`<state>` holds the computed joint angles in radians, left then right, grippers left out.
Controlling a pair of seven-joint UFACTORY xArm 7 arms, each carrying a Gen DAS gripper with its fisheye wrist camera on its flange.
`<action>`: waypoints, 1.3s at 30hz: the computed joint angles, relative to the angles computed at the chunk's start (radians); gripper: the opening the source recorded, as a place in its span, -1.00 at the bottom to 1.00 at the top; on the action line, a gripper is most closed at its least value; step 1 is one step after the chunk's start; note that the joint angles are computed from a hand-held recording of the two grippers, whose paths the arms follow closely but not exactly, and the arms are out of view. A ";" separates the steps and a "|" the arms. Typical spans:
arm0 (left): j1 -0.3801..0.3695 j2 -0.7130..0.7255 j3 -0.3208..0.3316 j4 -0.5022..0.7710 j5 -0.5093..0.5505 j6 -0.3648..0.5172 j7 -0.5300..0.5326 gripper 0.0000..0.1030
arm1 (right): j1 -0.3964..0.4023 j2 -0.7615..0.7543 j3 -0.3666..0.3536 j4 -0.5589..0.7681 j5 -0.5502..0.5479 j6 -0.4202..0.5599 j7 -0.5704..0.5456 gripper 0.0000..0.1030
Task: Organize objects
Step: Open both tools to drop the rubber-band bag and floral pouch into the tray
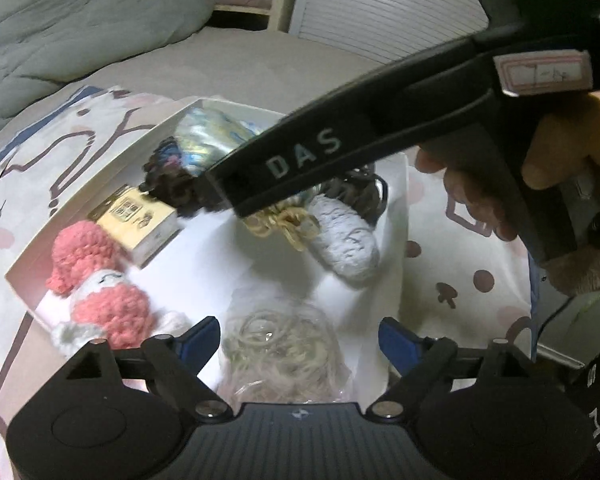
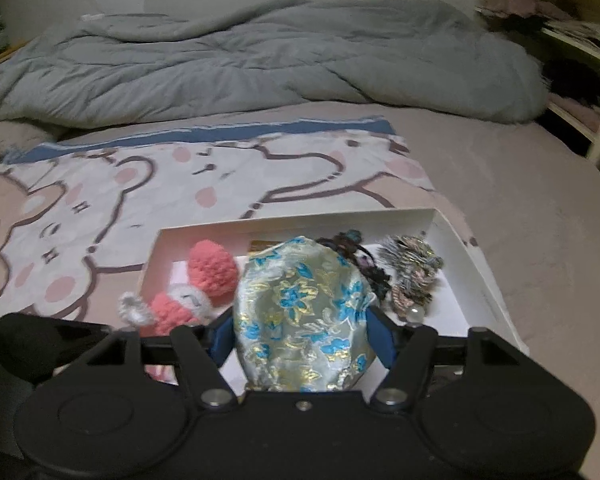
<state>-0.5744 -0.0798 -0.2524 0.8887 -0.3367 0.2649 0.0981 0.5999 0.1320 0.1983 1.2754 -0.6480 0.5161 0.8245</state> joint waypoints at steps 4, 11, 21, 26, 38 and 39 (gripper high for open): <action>0.002 -0.022 0.010 -0.011 -0.021 0.011 0.011 0.73 | -0.004 0.004 -0.002 0.006 0.026 0.011 0.027 0.56; 0.006 -0.028 0.008 -0.008 0.014 0.040 -0.012 0.74 | -0.008 -0.004 0.003 -0.006 0.058 0.016 0.004 0.56; 0.008 -0.058 0.001 -0.025 0.056 0.047 -0.073 0.74 | -0.018 -0.026 0.010 -0.023 0.082 0.013 -0.009 0.56; 0.011 -0.104 0.000 -0.051 0.085 0.043 -0.132 0.74 | -0.026 -0.060 0.018 -0.047 0.073 -0.010 -0.002 0.56; 0.112 -0.261 -0.082 -0.117 0.341 0.059 -0.514 1.00 | -0.060 -0.161 0.066 -0.109 0.039 -0.033 0.023 0.67; 0.123 -0.276 -0.093 -0.120 0.363 0.069 -0.546 1.00 | -0.064 -0.173 0.071 -0.117 0.033 -0.037 0.029 0.69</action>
<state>-0.4509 -0.3561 -0.3455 0.7683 0.0265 0.3344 -0.4477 0.5355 -0.0411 0.2690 1.1587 -0.6146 0.4794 0.8530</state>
